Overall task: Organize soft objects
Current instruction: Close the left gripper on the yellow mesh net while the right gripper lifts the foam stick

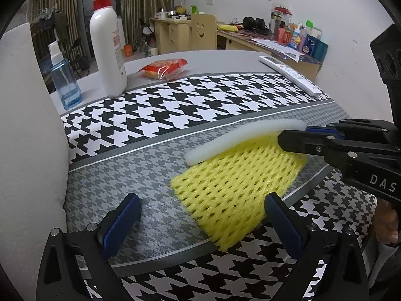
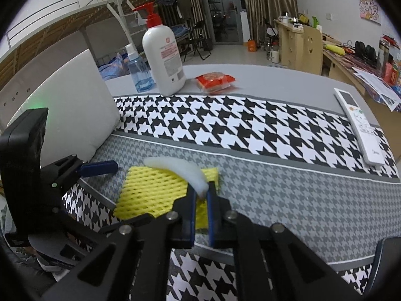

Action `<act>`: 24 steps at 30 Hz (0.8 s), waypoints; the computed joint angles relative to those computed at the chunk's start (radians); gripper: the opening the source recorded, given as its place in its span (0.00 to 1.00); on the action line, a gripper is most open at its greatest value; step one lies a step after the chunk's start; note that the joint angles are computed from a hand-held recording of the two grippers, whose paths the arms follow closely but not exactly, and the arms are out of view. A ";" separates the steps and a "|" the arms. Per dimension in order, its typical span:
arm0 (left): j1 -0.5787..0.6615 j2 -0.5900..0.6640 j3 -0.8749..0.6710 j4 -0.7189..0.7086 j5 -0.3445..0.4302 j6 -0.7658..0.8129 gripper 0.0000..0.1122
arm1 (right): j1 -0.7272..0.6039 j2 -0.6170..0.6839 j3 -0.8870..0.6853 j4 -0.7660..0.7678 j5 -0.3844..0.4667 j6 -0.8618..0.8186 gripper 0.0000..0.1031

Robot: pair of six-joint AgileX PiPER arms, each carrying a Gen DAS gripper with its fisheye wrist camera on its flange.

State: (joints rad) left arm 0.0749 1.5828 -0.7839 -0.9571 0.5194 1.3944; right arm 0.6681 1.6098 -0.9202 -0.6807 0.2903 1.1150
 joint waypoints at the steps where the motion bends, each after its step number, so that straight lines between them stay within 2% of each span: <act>1: 0.003 -0.003 0.002 -0.010 0.004 0.012 0.89 | 0.003 -0.005 0.004 -0.006 0.000 0.008 0.10; 4: 0.005 -0.009 0.007 -0.046 0.013 0.053 0.89 | 0.005 -0.014 0.009 -0.002 -0.001 0.013 0.10; 5: -0.010 -0.005 0.004 -0.025 -0.005 0.032 0.89 | 0.008 -0.010 0.005 0.006 0.008 0.007 0.10; 7: -0.026 0.006 -0.007 0.012 -0.004 -0.002 0.82 | 0.011 -0.005 0.003 0.008 0.014 0.009 0.10; 12: -0.037 0.000 0.000 -0.017 0.005 0.036 0.68 | 0.014 -0.014 0.019 -0.009 0.017 0.042 0.10; 14: -0.034 -0.004 0.005 -0.033 0.023 0.065 0.58 | 0.014 -0.015 0.021 -0.003 0.020 0.041 0.10; 18: -0.010 0.013 -0.020 -0.031 0.117 0.068 0.22 | 0.021 -0.022 0.028 -0.019 0.036 0.060 0.11; 19: -0.004 0.019 -0.027 -0.028 0.142 0.065 0.17 | 0.025 -0.022 0.027 -0.029 0.043 0.068 0.13; 24: 0.015 -0.007 -0.004 -0.054 0.151 0.115 0.12 | 0.046 -0.012 0.010 -0.080 0.092 0.110 0.14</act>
